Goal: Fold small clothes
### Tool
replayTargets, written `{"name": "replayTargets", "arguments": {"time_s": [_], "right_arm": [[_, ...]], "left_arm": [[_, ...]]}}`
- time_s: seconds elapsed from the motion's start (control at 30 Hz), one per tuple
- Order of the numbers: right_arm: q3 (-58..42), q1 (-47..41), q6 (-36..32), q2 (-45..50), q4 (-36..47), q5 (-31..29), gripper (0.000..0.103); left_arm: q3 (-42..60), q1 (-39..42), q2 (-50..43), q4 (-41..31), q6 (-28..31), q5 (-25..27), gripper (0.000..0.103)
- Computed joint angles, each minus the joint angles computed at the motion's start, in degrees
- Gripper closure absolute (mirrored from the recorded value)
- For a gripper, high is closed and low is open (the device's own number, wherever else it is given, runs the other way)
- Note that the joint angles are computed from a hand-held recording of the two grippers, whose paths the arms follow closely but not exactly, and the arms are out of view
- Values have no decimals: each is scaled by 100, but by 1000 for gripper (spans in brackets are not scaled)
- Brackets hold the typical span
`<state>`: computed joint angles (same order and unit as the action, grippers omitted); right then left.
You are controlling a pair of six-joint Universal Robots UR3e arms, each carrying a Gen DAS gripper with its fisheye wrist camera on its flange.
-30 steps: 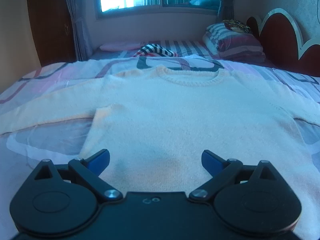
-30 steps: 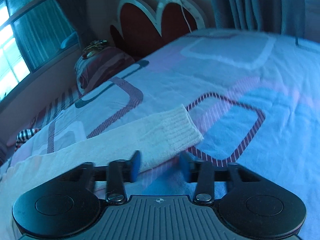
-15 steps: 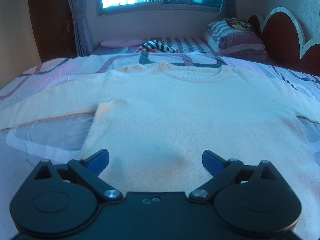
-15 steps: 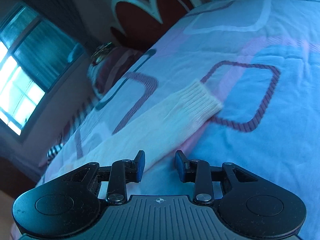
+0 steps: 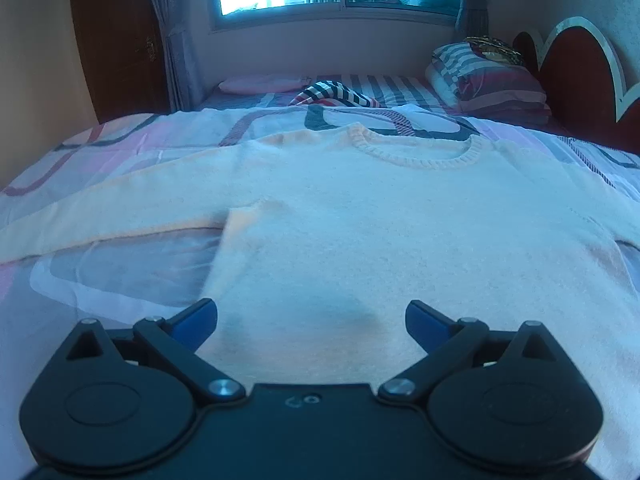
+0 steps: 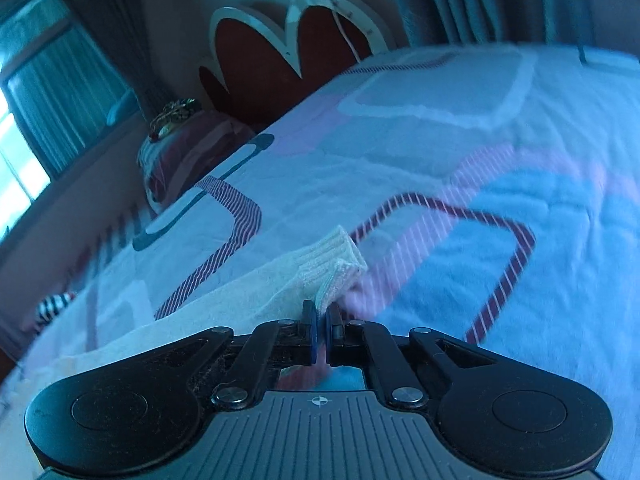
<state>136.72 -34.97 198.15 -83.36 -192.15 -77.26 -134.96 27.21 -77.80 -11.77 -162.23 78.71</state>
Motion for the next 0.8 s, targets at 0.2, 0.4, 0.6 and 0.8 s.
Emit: {"name": "replayTargets", "arguments": {"time_s": [0.2,0.4,0.6,0.8], "right_arm": [[-1295,1277,79,723,228,-535,100],[-3326,3194,261,1868,756,-747,100],[-6043,5042,41,3508,1737,-1016,100],[-9032,6226,-340,5310,3011,-1155,100]], "left_arm": [[171,514,168,-510,192,-214,6],[299,983,311,-850,370,-364,10],[326,1502,628,-1311,730,-626,12],[328,1939,754,-1488,873,-786,13]]}}
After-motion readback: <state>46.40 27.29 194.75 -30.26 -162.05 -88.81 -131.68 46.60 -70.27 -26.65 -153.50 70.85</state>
